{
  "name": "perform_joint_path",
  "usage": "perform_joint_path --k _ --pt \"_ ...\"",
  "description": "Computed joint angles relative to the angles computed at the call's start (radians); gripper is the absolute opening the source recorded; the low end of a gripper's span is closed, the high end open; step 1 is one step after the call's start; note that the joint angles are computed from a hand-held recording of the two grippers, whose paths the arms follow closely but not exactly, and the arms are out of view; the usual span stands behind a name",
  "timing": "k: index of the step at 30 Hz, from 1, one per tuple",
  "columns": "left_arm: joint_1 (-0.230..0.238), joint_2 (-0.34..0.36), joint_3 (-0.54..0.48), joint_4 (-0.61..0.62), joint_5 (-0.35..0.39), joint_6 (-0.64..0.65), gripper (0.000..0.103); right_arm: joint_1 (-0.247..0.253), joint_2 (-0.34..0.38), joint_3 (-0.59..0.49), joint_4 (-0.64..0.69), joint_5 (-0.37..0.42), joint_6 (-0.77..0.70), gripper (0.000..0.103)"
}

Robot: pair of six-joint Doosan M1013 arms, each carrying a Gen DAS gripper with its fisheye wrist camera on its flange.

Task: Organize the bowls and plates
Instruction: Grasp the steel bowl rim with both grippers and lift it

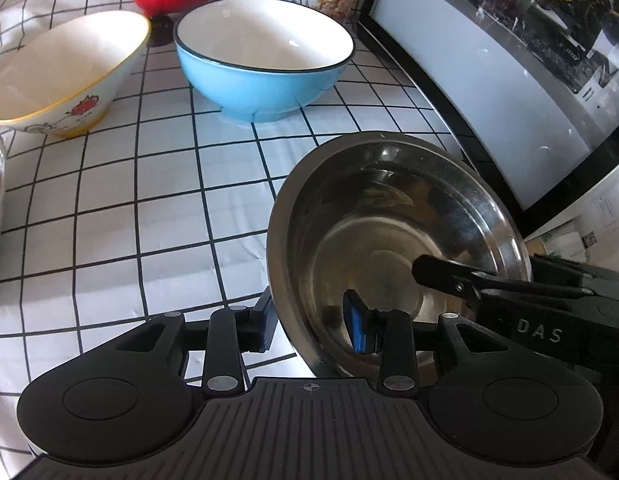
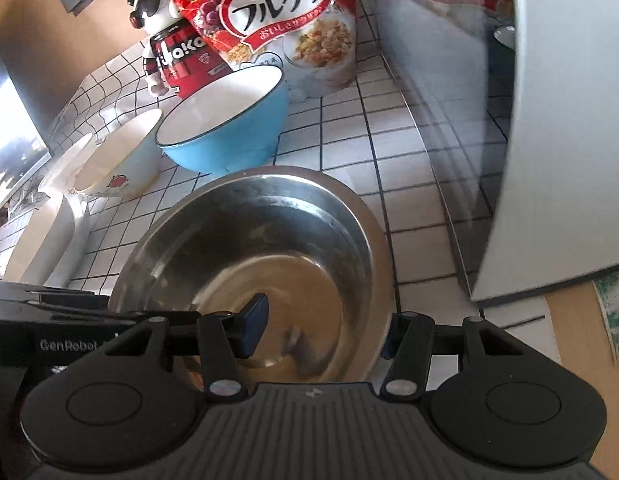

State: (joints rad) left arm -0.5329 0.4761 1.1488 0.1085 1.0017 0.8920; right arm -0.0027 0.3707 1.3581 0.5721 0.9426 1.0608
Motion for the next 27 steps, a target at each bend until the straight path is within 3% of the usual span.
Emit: perform_joint_path --k 5,7,10,13,19,27 --pt "-0.005 0.008 -0.017 -0.004 0.03 0.042 0.038 0.013 0.0 -0.005 -0.033 0.0 0.006 0.047" --pt "0.003 0.004 -0.015 -0.04 0.038 0.04 0.032 0.012 0.0 -0.009 -0.039 0.015 0.033 0.045" --pt "0.032 -0.007 0.0 -0.149 0.042 0.042 0.016 0.012 -0.004 -0.008 -0.056 0.021 0.087 0.041" --pt "0.057 -0.028 0.03 -0.262 0.032 0.075 0.016 0.016 -0.012 -0.01 -0.074 0.032 0.147 0.038" --pt "0.064 -0.091 0.088 -0.249 0.003 0.117 0.02 0.059 -0.043 -0.013 -0.111 0.005 0.135 0.038" --pt "0.116 -0.224 0.216 -0.155 -0.058 -0.032 0.02 0.146 -0.016 -0.106 -0.035 0.071 0.012 0.038"
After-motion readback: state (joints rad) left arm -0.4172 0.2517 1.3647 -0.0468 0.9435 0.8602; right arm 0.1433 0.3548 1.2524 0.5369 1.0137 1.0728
